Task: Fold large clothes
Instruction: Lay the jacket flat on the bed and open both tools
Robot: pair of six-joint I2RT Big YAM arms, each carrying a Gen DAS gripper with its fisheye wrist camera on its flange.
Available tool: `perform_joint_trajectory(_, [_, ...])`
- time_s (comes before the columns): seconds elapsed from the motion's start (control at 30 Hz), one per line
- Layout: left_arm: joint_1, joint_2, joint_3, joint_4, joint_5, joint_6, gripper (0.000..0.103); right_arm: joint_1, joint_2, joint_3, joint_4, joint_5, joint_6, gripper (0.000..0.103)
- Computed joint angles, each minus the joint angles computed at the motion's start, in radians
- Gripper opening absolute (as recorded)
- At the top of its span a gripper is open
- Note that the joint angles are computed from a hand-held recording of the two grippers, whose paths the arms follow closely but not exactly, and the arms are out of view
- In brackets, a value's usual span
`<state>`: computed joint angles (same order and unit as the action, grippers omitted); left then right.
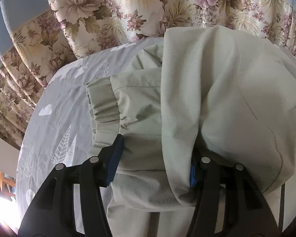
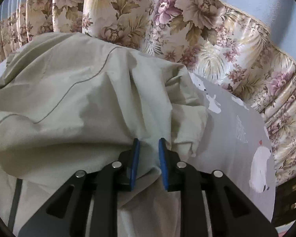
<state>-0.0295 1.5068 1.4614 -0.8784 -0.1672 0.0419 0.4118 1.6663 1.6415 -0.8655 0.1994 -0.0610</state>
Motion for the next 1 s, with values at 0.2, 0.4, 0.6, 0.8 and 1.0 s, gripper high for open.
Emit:
perform_joint_trajectory(0.2, [-0.021,-0.04,-0.026,0.011,-0.055,0.002,0.081,-0.016,-0.09,-0.059,0.038,-0.096,0.088,0.066])
perform_joint_trajectory(0.4, [-0.023,-0.108,-0.059,0.021,0.001,-0.026,0.085,-0.054,-0.21,-0.156,0.154,-0.328,0.26,0.088])
perform_joint_trajectory(0.6, [-0.091,-0.072,-0.037,-0.009,-0.029,-0.046,0.086,0.058,-0.123,-0.094,0.088,-0.231,0.187,0.075])
perform_joint_trajectory(0.8, [-0.053,-0.024,-0.047,-0.013,0.015,-0.052,0.087,0.09,-0.022,-0.047,0.003,-0.168,0.142,0.067])
perform_joint_trajectory(1.0, [-0.017,-0.145,-0.089,-0.047,0.032,-0.029,0.089,0.056,-0.18,-0.165,0.058,-0.251,0.191,0.079])
